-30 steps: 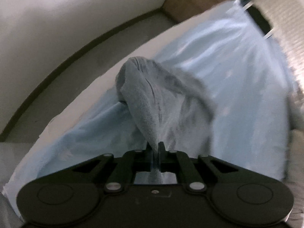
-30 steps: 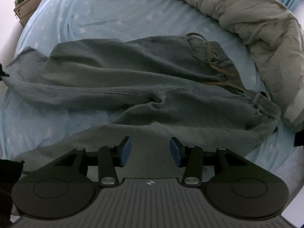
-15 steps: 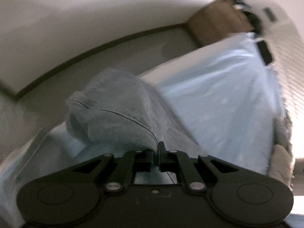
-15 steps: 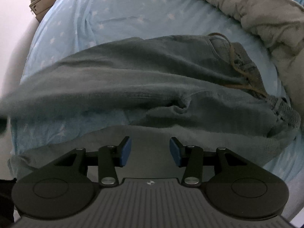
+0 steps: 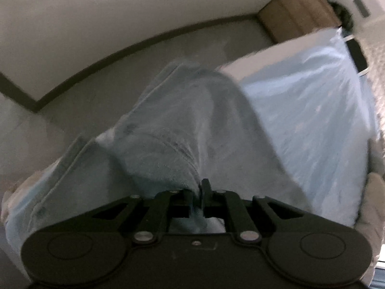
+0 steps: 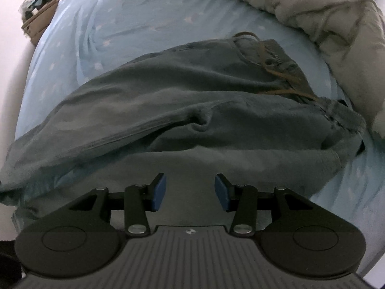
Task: Fold clothes
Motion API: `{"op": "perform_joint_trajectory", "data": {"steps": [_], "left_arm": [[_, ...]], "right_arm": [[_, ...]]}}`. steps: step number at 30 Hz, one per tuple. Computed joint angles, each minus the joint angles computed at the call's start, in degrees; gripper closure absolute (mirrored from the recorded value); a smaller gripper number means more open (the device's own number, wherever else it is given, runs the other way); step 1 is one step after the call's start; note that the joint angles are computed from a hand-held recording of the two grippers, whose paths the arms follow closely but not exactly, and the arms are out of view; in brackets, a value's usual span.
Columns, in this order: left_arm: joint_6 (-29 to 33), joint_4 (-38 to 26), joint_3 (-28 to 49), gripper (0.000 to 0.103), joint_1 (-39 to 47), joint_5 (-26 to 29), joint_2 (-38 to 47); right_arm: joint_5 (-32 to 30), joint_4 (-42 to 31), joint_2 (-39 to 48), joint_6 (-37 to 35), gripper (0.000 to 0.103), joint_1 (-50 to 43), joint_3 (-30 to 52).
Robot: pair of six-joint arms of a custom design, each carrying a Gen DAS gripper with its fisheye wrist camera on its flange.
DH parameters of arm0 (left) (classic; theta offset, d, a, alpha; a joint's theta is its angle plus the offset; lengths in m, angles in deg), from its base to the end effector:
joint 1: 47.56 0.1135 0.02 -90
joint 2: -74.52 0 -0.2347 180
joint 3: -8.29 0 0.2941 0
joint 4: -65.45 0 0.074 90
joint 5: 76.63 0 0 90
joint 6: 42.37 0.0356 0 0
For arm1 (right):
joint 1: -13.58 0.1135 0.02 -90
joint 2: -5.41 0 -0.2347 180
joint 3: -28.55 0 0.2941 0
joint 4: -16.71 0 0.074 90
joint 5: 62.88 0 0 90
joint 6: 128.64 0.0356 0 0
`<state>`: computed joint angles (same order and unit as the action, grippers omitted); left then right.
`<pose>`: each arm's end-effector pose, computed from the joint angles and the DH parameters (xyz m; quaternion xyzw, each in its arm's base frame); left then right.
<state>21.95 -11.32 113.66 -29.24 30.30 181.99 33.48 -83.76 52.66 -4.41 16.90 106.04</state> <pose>0.3879 0.1175 0.2206 -0.3555 0.9181 -0.1524 0.0863 0.1517 0.0049 0.3310 0.2713 0.9455 0.0034 0.1799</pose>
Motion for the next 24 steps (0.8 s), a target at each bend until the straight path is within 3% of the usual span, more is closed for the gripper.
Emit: {"op": "perform_joint_trajectory", "data": {"steps": [2, 4, 5, 9, 14, 19, 24], "left_arm": [[0.5, -2.3, -0.4, 0.076, 0.9, 0.4, -0.1], [0.9, -2.9, -2.3, 0.046, 1.9, 1.2, -2.5], [1.0, -3.1, -3.4, 0.041, 2.2, 1.4, -4.0], [1.2, -4.4, -8.1, 0.038, 3.8, 1.9, -10.2], [-2.4, -5.7, -16.6, 0.037, 5.0, 0.4, -21.9], [-6.3, -9.9, -23.4, 0.031, 6.6, -2.2, -34.1], [-9.7, -13.6, -27.7, 0.031, 8.0, -4.4, -42.1]], "right_arm": [[-0.6, -0.3, -1.5, -0.7, 0.055, -2.9, -0.6], [-1.7, -0.2, -2.8, -2.4, 0.055, -7.1, -1.5], [-2.0, -0.2, -3.4, -3.5, 0.055, -8.7, -2.1], [-5.3, 0.2, -6.4, -11.5, 0.055, -18.6, -4.2], [-14.4, 1.4, -7.3, -29.7, 0.055, -42.0, -7.0], [-21.6, 3.2, -1.5, -46.2, 0.055, -64.1, -7.3], [-25.3, 5.9, 7.0, -53.6, 0.055, -78.4, -4.9]]}}
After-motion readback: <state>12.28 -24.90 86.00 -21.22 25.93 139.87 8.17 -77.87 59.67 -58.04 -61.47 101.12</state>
